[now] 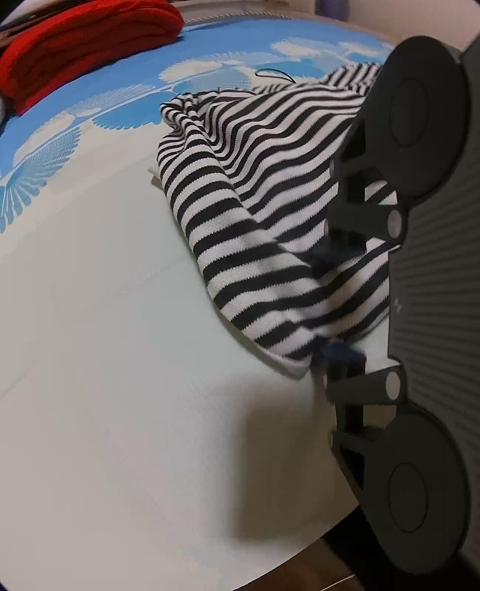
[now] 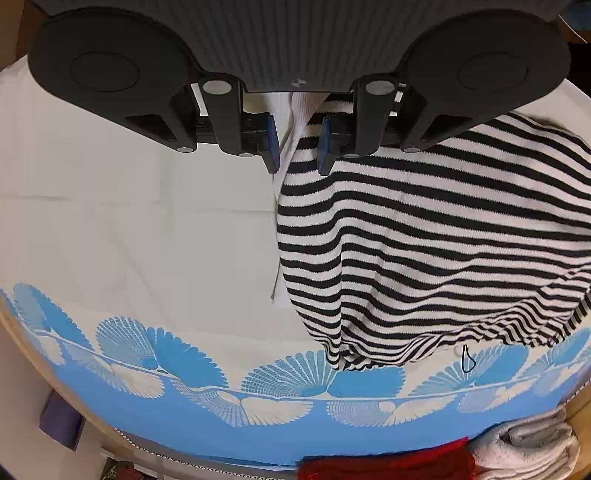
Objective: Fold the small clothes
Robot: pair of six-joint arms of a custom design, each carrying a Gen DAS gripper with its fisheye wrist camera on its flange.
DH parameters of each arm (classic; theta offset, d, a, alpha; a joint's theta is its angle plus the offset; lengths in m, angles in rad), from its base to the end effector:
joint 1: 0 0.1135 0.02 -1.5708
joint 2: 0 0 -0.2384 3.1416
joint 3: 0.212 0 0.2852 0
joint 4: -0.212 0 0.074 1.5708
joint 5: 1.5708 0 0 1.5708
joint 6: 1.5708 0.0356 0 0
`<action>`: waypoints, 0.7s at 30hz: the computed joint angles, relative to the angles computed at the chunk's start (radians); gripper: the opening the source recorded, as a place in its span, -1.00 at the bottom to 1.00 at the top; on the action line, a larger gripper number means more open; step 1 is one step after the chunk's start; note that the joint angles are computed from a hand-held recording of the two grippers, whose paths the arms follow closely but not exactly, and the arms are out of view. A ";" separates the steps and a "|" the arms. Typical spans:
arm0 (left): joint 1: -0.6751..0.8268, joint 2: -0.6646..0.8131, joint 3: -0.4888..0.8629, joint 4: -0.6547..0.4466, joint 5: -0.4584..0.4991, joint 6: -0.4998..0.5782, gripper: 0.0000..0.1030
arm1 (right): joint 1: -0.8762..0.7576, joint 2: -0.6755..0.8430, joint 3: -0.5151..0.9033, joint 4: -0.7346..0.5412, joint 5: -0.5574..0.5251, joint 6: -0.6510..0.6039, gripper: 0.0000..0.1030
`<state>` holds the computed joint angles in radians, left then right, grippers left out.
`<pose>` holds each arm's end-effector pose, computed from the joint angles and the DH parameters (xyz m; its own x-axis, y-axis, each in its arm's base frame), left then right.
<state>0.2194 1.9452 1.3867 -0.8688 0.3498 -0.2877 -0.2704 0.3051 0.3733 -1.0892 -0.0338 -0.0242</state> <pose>0.3841 0.0731 0.1322 -0.8819 -0.4697 -0.0409 -0.4243 0.8283 -0.3658 0.1198 -0.0319 0.1706 -0.8275 0.2043 -0.5231 0.2300 0.9731 0.0162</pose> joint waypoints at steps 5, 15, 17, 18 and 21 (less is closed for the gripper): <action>-0.031 -0.052 -0.037 0.034 -0.033 0.058 -0.62 | 0.040 -0.042 0.000 -0.020 0.040 0.023 -0.56; -0.106 -0.251 -0.188 0.161 -0.053 0.126 -0.72 | 0.019 -0.088 0.009 -0.028 0.062 0.053 -0.56; -0.136 -0.294 -0.215 0.190 -0.037 0.132 -0.73 | -0.010 -0.088 0.012 -0.021 0.052 0.051 -0.56; -0.155 -0.320 -0.232 0.207 -0.030 0.132 -0.74 | -0.027 -0.091 0.011 -0.018 0.046 0.050 -0.56; -0.228 -0.379 -0.268 0.255 -0.050 0.127 -0.74 | -0.098 -0.091 0.014 -0.014 0.023 0.045 -0.56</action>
<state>-0.0089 1.5657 1.1188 -0.6138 0.2997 -0.1604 -0.3679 0.2140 0.3872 -1.1031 -0.0112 0.0211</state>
